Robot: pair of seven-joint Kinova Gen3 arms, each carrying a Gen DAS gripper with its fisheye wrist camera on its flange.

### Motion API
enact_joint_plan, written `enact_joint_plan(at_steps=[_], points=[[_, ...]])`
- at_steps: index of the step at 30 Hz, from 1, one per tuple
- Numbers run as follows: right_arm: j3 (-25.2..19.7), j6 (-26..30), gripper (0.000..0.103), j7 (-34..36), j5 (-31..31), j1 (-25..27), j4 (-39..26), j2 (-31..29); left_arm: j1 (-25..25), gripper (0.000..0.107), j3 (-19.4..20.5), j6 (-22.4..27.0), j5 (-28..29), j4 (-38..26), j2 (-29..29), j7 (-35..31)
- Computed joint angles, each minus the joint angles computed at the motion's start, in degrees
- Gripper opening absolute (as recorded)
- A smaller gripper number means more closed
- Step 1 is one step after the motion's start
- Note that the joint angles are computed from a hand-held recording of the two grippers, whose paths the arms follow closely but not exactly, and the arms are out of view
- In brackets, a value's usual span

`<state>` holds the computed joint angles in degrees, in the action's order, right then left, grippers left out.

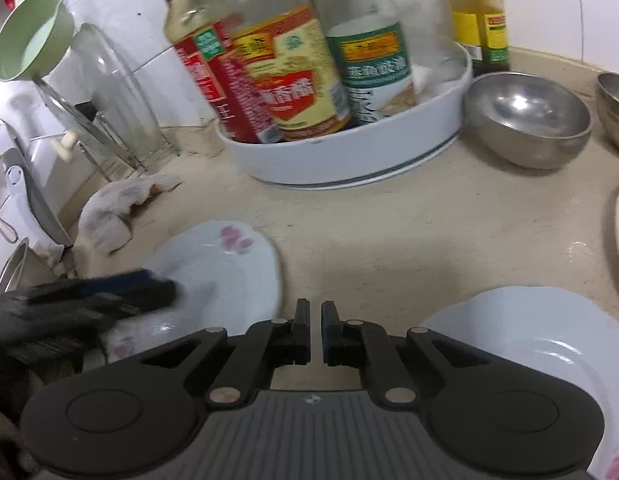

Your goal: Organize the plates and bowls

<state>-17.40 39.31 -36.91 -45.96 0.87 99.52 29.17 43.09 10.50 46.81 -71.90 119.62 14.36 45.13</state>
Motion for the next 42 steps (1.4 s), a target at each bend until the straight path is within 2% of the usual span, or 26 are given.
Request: enact_joint_plan(at_steps=[3, 5, 7, 10, 13, 14, 16, 20, 24, 26, 31, 42], points=[[0.58, 1.48, 0.009, -2.2, 0.07, 0.02, -1.33, 1.09, 1.76, 0.072, -1.08, 4.49, 4.46, 1.18, -0.65, 1.24], [0.17, 2.86, 0.009, -2.3, -0.42, 0.42, -2.05, 1.95, -1.08, 0.073, 0.46, 3.57, 8.17, 1.37, -0.79, 0.26], [0.03, 4.04, 0.009, -2.32, 0.02, -0.04, -2.61, 2.39, -2.23, 0.072, 0.54, 0.53, 8.87, 2.35, -0.33, 0.36], [0.26, 4.42, 0.009, -2.44, 0.45, -1.25, -2.68, 2.82, -0.53, 0.079, -1.39, -2.08, 4.59, 2.93, 1.19, 4.33], [-0.95, 3.33, 0.006, -0.42, -1.09, -0.42, -2.19, 3.45, 0.23, 0.084, -1.95, -1.28, 2.15, 2.36, 2.88, 4.95], [-1.1, 2.96, 0.004, 0.16, -1.17, -0.51, -2.23, 3.65, 0.83, 0.084, -2.56, -0.94, 1.26, 2.19, 3.53, 5.03], [-2.45, 0.64, 0.006, 1.93, -2.19, -0.04, -1.71, 4.1, -0.67, 0.083, -1.25, -0.23, 1.92, 0.76, 4.15, 2.94], [-0.75, -1.97, 0.007, -0.25, -0.38, -2.92, -0.91, 2.04, 1.2, 0.081, -2.48, -1.01, 0.46, 1.19, 4.14, 4.47], [-0.43, 1.5, 0.007, -3.01, 0.14, -1.06, -2.35, 3.05, 1.59, 0.074, -2.5, -2.35, -2.59, 2.57, 3.69, 8.13], [-0.38, 1.05, 0.007, -3.12, -0.24, -0.5, -2.15, 3.07, 1.38, 0.072, -2.45, -3.12, -5.12, 3.35, 3.71, 11.05], [0.1, 0.82, 0.007, -5.36, 0.22, -0.56, -2.7, 3.19, 0.26, 0.069, -1.65, -3.29, -5.42, 2.49, 4.18, 10.51], [-1.27, -0.3, 0.007, -4.47, -3.31, 2.12, -2.5, 2.48, -0.98, 0.068, -2.07, -5.33, -7.11, 1.75, 4.42, 11.23]])
